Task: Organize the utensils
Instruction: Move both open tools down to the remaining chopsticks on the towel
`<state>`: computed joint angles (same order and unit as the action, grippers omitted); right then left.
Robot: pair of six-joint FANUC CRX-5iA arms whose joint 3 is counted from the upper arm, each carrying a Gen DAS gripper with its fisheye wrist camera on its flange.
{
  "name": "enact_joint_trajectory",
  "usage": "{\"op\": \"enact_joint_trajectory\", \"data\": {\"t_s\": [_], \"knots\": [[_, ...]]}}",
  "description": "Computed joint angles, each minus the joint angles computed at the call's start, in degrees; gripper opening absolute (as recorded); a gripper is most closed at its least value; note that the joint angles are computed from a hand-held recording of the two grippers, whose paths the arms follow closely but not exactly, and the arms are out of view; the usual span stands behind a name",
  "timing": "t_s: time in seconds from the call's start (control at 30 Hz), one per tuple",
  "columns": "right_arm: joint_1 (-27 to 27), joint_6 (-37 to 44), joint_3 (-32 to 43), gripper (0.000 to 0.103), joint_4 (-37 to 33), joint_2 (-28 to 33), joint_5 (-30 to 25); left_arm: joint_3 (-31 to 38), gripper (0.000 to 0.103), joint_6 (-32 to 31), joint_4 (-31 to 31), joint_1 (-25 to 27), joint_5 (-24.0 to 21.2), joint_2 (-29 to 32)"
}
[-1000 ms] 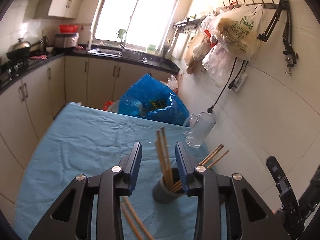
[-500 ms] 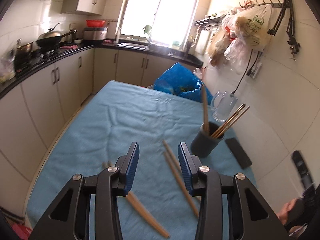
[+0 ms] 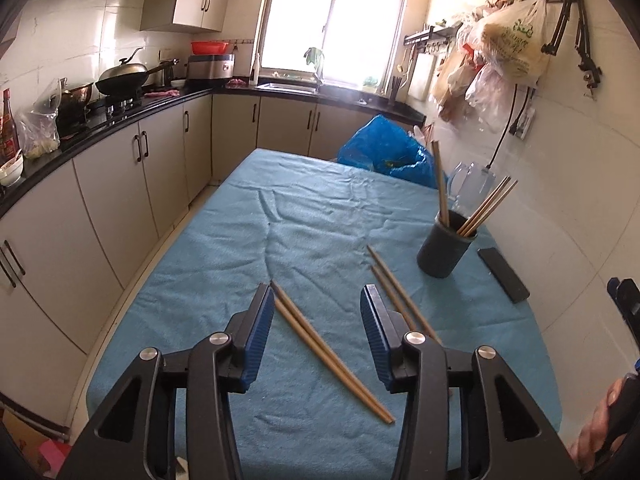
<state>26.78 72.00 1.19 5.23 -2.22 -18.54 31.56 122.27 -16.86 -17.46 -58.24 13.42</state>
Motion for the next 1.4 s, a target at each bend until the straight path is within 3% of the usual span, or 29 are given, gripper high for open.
{"op": "enact_joint_trajectory", "data": {"t_s": [0.07,0.23,0.47,0.6,0.67,0.77,0.9,1.03,1.23,1.3,1.4], "knots": [[0.58,-0.25,0.87,0.103,1.93,0.94,-2.35,-0.29,0.048,-0.03,0.72,0.80,-0.76,0.29],[-0.98,10.53,9.03,0.100,-10.11,5.22,-11.87,0.72,0.049,0.28,4.42,4.59,-5.32,2.60],[-2.31,15.55,18.74,0.075,-15.70,12.86,-21.89,-1.96,0.048,-4.42,23.16,13.36,-6.39,7.62],[-2.71,16.39,22.84,0.074,-16.33,16.68,-24.87,0.24,0.036,-5.76,29.81,15.18,-8.07,12.13],[-3.10,16.57,24.53,0.074,-17.03,18.12,-26.15,2.32,0.036,-5.59,31.72,15.34,-9.15,14.27],[-3.81,16.53,25.81,0.074,-18.05,19.25,-27.02,7.73,0.036,-3.17,30.87,14.97,-11.60,17.85],[-4.74,17.20,26.49,0.074,-19.22,19.80,-27.78,17.37,0.022,-0.42,28.61,14.11,-17.38,24.01],[-5.52,17.56,26.57,0.074,-19.60,19.74,-28.02,25.53,0.020,2.45,25.70,13.35,-22.73,28.81],[-6.60,18.80,28.12,0.074,-21.21,20.35,-29.88,37.70,0.009,3.14,20.26,11.62,-29.90,34.78],[-6.73,19.21,30.04,0.069,-21.90,21.46,-31.77,37.66,0.010,1.73,19.62,11.44,-30.30,34.59],[-6.53,20.12,33.68,0.061,-22.81,23.46,-35.55,32.00,0.010,-1.36,19.25,11.60,-28.42,31.19]]}}
